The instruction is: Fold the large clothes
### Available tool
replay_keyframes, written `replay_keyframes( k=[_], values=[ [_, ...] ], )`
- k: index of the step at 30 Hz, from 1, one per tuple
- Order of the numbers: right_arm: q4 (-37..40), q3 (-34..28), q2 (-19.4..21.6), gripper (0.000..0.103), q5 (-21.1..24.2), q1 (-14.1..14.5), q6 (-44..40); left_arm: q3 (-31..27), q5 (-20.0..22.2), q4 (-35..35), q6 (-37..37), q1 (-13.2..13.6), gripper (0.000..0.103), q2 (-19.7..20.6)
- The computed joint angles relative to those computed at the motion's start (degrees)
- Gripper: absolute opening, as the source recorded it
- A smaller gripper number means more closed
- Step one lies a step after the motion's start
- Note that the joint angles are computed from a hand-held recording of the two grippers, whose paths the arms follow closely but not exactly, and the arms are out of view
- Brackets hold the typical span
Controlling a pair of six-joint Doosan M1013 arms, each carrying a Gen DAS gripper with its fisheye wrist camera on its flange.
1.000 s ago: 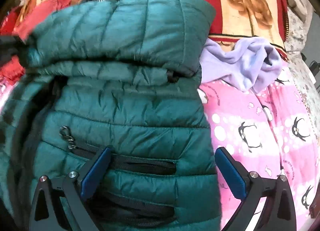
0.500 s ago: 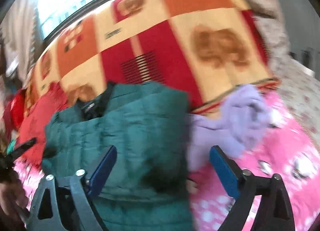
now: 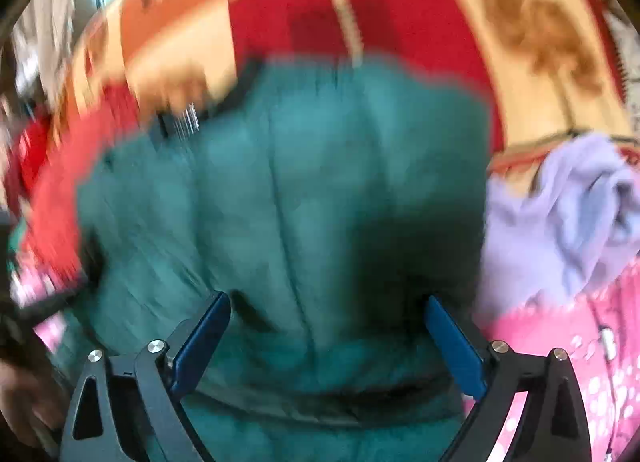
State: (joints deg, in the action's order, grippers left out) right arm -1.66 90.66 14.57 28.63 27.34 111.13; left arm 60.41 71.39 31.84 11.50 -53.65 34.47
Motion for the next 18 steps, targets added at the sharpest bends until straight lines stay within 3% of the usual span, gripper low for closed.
replay_keyframes(
  k=[2,4,6,8,10,14,18],
  values=[
    [-4.29,0.06,-0.69,0.097,-4.88,0.09,5.88,0.14,-0.38,-0.41,-0.69,0.20,0.026,-0.07],
    [-9.54,-1.88,0.49,0.097,-5.50,0.37,10.32,0.48,-0.19,-0.69,-0.15,0.39,0.026,-0.28],
    [-7.34,-4.80,2.95,0.097,-3.75,0.13,7.18,-0.48,1.55,-0.07,1.66,0.15,0.026,0.42],
    [-2.81,-9.07,6.93,0.098,1.61,-0.41,2.31,-1.20,2.65,0.39,2.77,-0.03,0.026,0.98],
    [-3.43,-11.69,10.23,0.103,4.89,-0.53,2.31,-1.71,3.04,0.47,3.27,-0.08,0.027,1.44],
    [-3.12,-13.51,12.46,0.103,7.09,-0.85,4.10,-4.10,4.64,0.67,4.42,-0.25,0.027,3.10],
    [-8.71,-14.45,12.03,0.103,8.16,0.42,8.08,-5.02,4.45,0.23,2.87,-0.62,0.026,3.53]
  ],
)
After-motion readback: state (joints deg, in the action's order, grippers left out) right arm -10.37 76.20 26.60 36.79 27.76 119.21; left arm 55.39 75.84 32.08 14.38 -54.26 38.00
